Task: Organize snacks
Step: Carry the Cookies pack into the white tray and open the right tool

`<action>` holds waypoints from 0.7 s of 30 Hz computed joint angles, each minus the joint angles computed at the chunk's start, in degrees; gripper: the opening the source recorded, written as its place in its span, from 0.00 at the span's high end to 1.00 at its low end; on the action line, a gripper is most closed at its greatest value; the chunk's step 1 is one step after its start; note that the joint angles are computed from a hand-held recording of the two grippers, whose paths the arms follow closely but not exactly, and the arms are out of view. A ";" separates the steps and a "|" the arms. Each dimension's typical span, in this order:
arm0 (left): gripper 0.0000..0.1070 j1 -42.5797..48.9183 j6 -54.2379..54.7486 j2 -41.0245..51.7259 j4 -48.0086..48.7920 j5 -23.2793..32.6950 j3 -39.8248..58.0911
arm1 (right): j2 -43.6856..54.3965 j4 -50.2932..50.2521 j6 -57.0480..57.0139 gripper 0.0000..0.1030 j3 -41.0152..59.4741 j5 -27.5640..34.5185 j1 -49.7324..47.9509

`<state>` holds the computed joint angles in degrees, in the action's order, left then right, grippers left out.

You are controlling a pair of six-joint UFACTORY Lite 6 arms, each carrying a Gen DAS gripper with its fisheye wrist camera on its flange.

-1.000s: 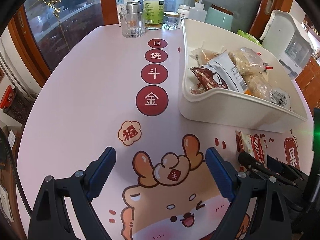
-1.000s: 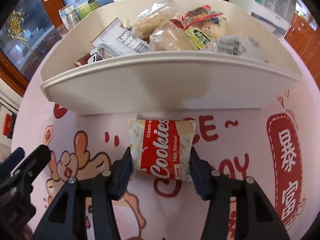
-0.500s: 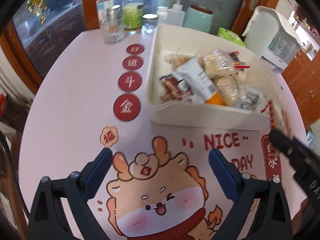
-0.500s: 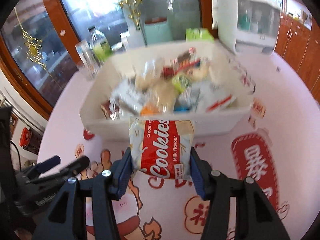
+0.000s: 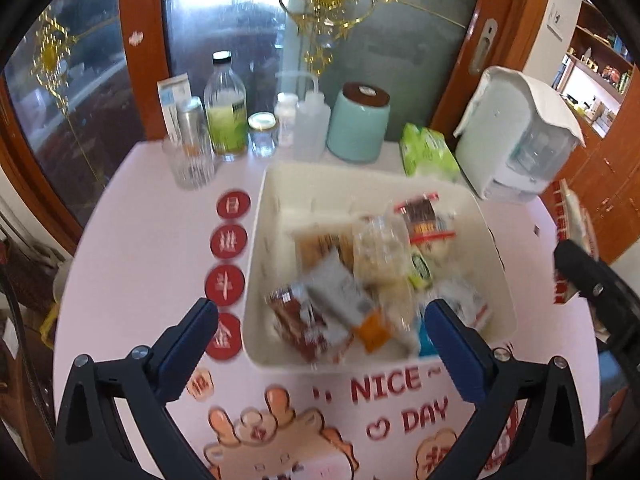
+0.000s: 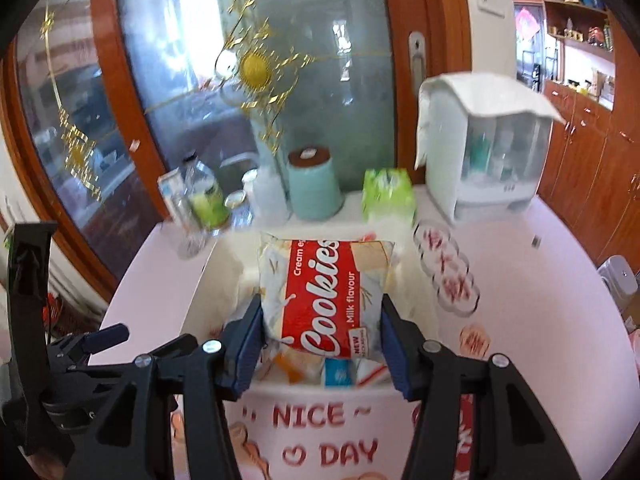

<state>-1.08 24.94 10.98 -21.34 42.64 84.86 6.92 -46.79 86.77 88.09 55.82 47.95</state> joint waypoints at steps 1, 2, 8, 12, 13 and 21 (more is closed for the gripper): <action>0.04 -0.80 -1.38 1.69 1.07 -0.54 2.29 | 0.38 0.38 -1.12 0.47 0.82 -1.18 -1.83; 0.04 -1.44 -2.52 2.97 1.98 -0.98 3.91 | 1.14 1.30 -2.77 0.45 1.92 -2.11 -3.51; 0.04 -4.55 -9.18 11.37 7.56 -1.88 12.25 | 8.12 10.01 -14.25 0.37 7.75 -7.85 -11.81; 0.04 -4.90 -9.42 13.82 7.19 -1.11 13.25 | 10.65 12.58 -15.45 0.34 7.54 -9.93 -13.75; 0.04 -4.96 -9.39 13.69 7.29 -1.42 12.65 | 10.70 13.12 -15.63 0.34 6.99 -10.57 -13.96; 0.04 -4.71 -8.15 10.91 7.53 -3.12 8.25 | 8.23 13.59 -12.40 0.33 1.78 -13.38 -13.41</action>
